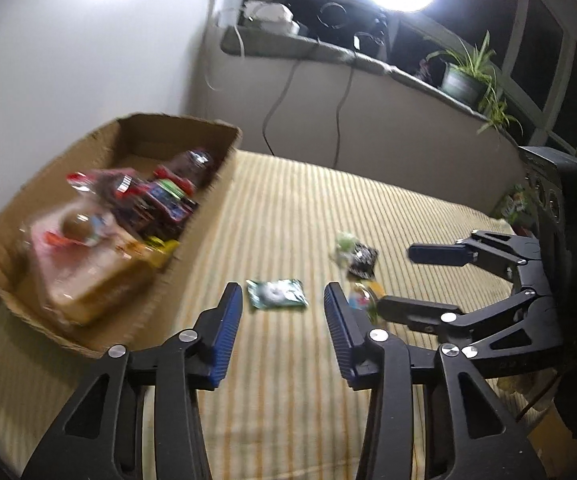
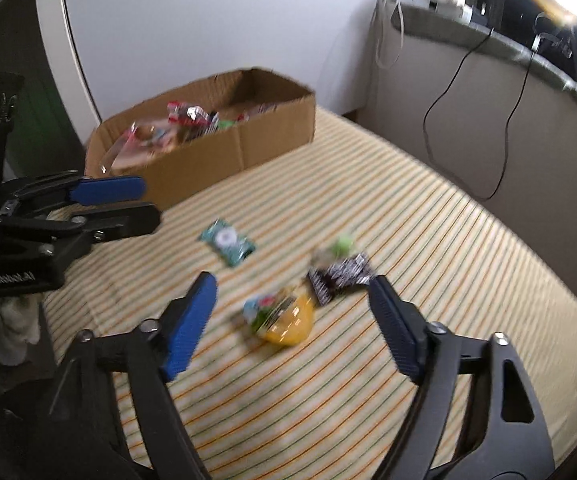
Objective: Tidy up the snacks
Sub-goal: 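Move both tools back toward the mint packet and yellow jelly cup, then grasp the green mint packet with the left tool while the right tool grasps the yellow jelly cup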
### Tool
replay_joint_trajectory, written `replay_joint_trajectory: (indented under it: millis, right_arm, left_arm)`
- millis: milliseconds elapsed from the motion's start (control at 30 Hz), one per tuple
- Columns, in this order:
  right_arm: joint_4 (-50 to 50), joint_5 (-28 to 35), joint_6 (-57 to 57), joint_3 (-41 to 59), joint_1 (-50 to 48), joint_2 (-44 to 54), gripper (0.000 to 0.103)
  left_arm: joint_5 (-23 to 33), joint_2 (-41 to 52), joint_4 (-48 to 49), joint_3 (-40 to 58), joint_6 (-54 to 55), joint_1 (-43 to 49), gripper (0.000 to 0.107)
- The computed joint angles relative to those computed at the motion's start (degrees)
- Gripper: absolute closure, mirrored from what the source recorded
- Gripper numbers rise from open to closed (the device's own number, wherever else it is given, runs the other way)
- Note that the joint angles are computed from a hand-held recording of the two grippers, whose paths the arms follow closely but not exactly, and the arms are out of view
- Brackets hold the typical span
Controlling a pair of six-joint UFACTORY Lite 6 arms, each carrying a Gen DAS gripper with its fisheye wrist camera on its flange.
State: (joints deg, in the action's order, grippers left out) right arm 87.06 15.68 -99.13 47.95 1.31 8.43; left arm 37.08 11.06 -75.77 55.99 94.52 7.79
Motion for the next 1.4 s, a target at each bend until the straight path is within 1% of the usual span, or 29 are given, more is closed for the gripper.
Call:
replay_joint_trajectory:
  millis: [67,133,200,400,500,700,733,800,967,1033,1067,1200,1333,1367,1400]
  right_arm:
    - [-0.51,0.93,0.63,0.38,-0.31,1.71,0.032]
    - [-0.25,1.71,0.71,0.61,-0.42,3.18,0.039]
    - [-0.87,2.93,1.56,1.05,-0.9,4.83,0.044]
    - [0.18,3.86,0.92,2.05,-1.51,7.63,0.046]
    - [-0.04,3.89,1.4,2.47,-1.34,8.14,0.049]
    - [-0.47,3.88,1.56,3.13,-0.96,8.94,0.05]
    - [-0.55,3.88,1.68,3.3,-0.88,9.22,0.052]
    - [-0.68,3.57,2.07,3.74,-0.7,9.89,0.055]
    - [-0.82,4.59,1.81,3.91,-1.5,10.16,0.056]
    - [-0.78,4.71,1.69,3.76,-1.57,10.03,0.056]
    - [-0.75,4.67,1.7,3.71,-1.54,9.99,0.056]
    - [-1.04,4.83,1.88,3.47,-1.73,9.71,0.057]
    - [-1.02,4.78,1.91,3.38,-1.66,9.63,0.058]
    - [-1.02,4.68,1.81,3.28,-1.62,9.51,0.058]
    - [-0.63,4.51,1.53,3.1,-1.55,9.36,0.058]
  left_arm:
    - [-0.27,0.71,0.42,0.05,-0.46,-1.02,0.067]
    - [-0.95,1.86,0.64,0.45,-0.97,-1.99,0.067]
    - [-1.11,3.0,1.23,1.0,-1.75,-2.64,0.067]
    - [-4.29,5.73,2.26,3.08,-3.43,-5.98,0.067]
    - [-7.6,6.93,1.63,4.11,-3.39,-7.88,0.067]
    - [-12.4,9.51,1.85,5.84,-4.11,-10.77,0.066]
    - [-12.96,10.29,2.18,6.43,-4.62,-10.96,0.066]
    - [-12.84,10.94,2.77,6.97,-5.27,-10.81,0.066]
    - [-12.08,12.46,3.56,8.54,-6.21,-10.72,0.066]
    - [-11.27,12.79,3.9,8.92,-6.59,-10.19,0.068]
    - [-11.03,12.68,4.19,8.92,-6.96,-9.97,0.073]
    - [-9.89,13.0,4.72,9.34,-7.59,-9.44,0.079]
    - [-10.58,11.84,3.76,7.81,-5.72,-9.78,0.081]
    - [-10.98,11.31,3.65,7.17,-5.61,-9.87,0.083]
    - [-11.16,11.22,3.44,7.07,-5.43,-9.96,0.09]
